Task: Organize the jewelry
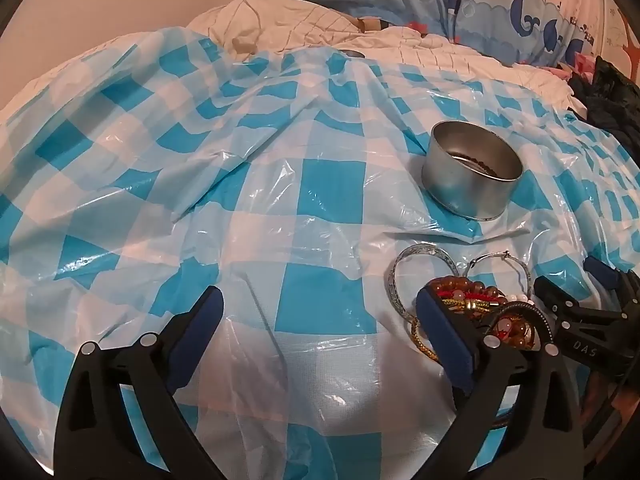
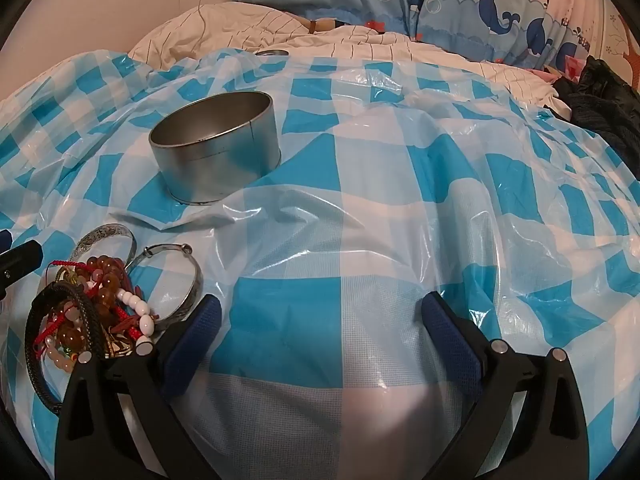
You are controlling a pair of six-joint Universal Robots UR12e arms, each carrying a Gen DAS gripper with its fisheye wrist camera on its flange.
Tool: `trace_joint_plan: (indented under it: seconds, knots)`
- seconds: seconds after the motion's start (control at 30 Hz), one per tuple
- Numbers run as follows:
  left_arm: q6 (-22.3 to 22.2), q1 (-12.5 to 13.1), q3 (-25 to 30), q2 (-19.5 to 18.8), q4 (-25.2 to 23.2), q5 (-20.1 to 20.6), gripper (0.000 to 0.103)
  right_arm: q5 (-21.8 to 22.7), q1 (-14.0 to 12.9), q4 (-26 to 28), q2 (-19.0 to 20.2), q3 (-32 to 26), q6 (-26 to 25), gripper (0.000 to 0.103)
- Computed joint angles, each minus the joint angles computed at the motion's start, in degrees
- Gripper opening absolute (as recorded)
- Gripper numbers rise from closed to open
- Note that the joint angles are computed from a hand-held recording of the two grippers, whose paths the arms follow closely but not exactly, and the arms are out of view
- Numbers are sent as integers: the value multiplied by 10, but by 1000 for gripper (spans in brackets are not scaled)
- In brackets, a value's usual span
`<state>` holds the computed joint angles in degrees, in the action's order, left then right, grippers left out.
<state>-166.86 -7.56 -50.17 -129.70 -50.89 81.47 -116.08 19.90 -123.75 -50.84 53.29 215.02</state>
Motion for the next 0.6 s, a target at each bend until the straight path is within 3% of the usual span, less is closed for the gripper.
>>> trace_joint_plan:
  seconds: [0.6]
  knots:
    - [7, -3, 1, -1, -4, 15, 95, 0, 0, -1, 0, 1, 0, 96]
